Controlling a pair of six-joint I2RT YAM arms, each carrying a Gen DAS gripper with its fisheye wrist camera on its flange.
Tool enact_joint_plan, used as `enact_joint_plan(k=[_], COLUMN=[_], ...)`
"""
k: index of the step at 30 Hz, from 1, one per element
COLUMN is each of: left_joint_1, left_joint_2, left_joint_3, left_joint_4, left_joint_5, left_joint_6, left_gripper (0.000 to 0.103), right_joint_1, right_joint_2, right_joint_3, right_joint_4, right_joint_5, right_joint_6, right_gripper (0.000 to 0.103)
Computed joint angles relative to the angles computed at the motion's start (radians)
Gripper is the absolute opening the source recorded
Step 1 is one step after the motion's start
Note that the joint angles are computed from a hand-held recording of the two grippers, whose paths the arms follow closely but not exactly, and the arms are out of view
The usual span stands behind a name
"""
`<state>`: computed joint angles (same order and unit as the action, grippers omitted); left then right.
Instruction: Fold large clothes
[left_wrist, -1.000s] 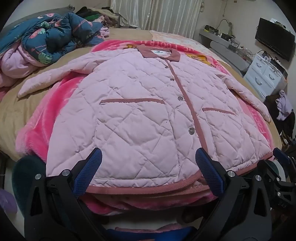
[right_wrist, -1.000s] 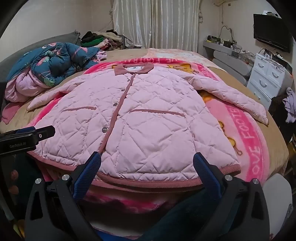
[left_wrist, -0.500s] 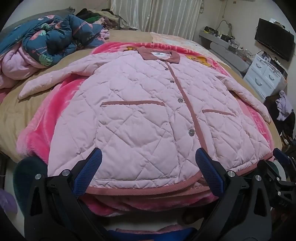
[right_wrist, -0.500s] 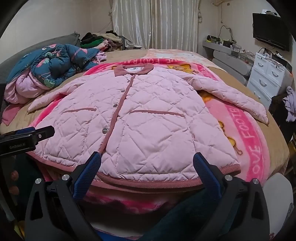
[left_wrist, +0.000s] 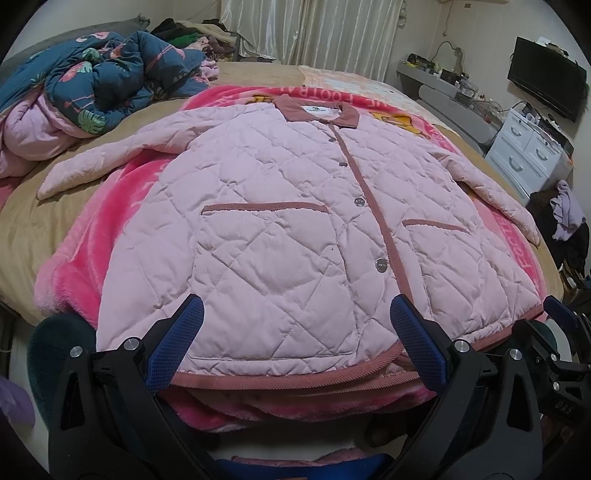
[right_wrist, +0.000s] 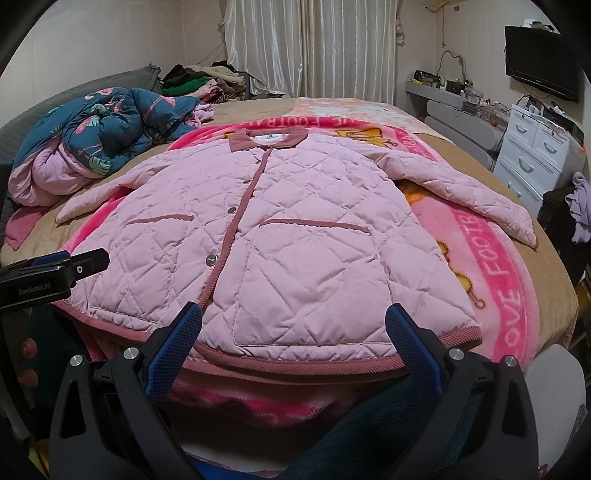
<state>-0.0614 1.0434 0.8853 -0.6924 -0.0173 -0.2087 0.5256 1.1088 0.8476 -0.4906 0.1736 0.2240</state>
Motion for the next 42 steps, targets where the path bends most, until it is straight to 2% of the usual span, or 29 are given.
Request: enact_joint_plan(k=[30,42], left_joint_1=[-0.026,-0.027], left_joint_2=[-0.004,0.077], left_joint_3=[-0.013,0.033], left_joint_4=[0.014,0.035], left_joint_5=[-0.024,-0.03], left_joint_6=[-0.001,0.019], left_gripper=[0.095,0.095], right_joint_1=[0.011,-0.029], right_joint_2=[0.002,0.071], right_joint_3=[0.005,0.046], right_joint_4=[-0.006,0.012], right_joint_5=[0.001,-0.043], right_joint_6=[0.014,-0.021], right_gripper=[0.099,0.099])
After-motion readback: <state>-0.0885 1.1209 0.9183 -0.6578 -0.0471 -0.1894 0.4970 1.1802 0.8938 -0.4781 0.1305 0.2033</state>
